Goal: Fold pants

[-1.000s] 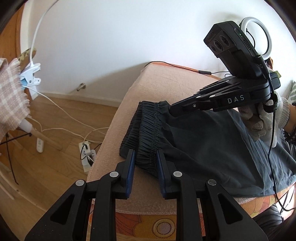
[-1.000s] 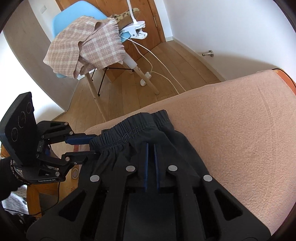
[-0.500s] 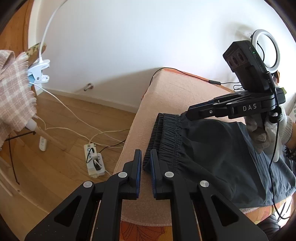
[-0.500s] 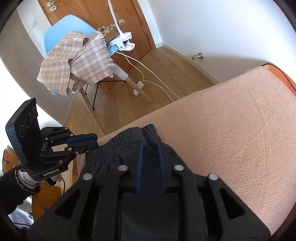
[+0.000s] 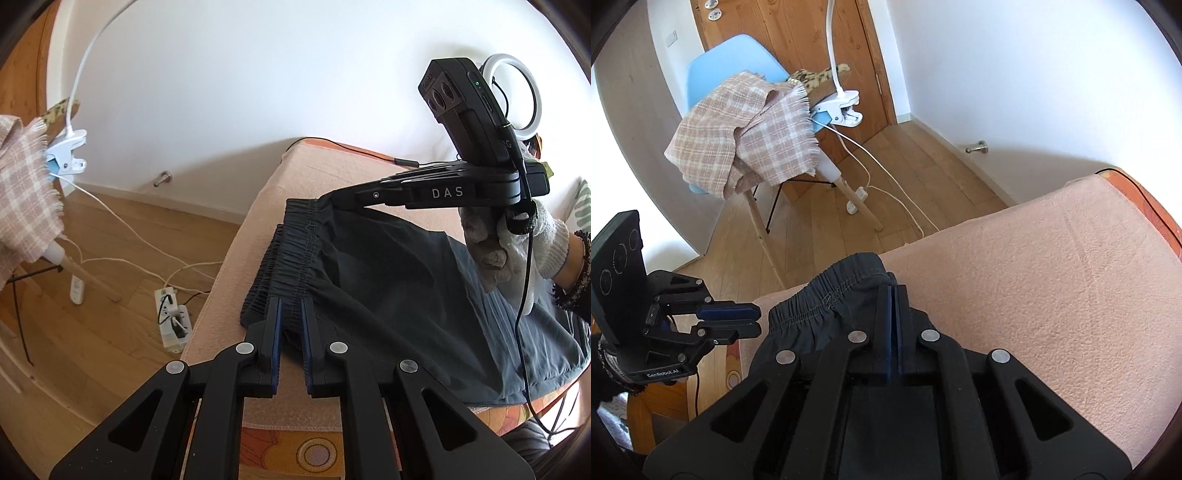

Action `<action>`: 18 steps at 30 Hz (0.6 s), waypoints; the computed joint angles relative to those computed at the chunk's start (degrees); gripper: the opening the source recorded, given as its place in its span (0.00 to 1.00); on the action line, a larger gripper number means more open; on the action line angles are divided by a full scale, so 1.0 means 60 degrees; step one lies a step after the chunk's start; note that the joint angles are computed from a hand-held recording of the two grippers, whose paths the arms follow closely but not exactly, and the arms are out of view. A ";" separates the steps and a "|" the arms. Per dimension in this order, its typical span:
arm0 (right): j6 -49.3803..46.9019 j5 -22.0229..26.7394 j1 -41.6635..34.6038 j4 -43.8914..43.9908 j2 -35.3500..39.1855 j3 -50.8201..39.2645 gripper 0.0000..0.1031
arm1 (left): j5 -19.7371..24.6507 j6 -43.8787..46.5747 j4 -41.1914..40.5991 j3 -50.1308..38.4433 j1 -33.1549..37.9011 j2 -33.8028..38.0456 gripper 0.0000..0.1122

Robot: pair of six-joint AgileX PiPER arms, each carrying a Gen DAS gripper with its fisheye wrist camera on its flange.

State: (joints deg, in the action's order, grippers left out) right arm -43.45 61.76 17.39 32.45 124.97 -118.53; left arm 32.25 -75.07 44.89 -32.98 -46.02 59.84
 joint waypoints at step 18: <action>-0.0168 -0.1053 -0.2708 0.1015 -0.5349 0.5131 0.52 | 0.0014 0.0764 -0.1321 -0.1729 -0.1307 -0.0133 0.49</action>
State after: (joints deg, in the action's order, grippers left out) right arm -44.46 55.44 1.15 38.54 92.87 -87.75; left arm 32.34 -70.49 36.96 -43.35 -53.86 59.04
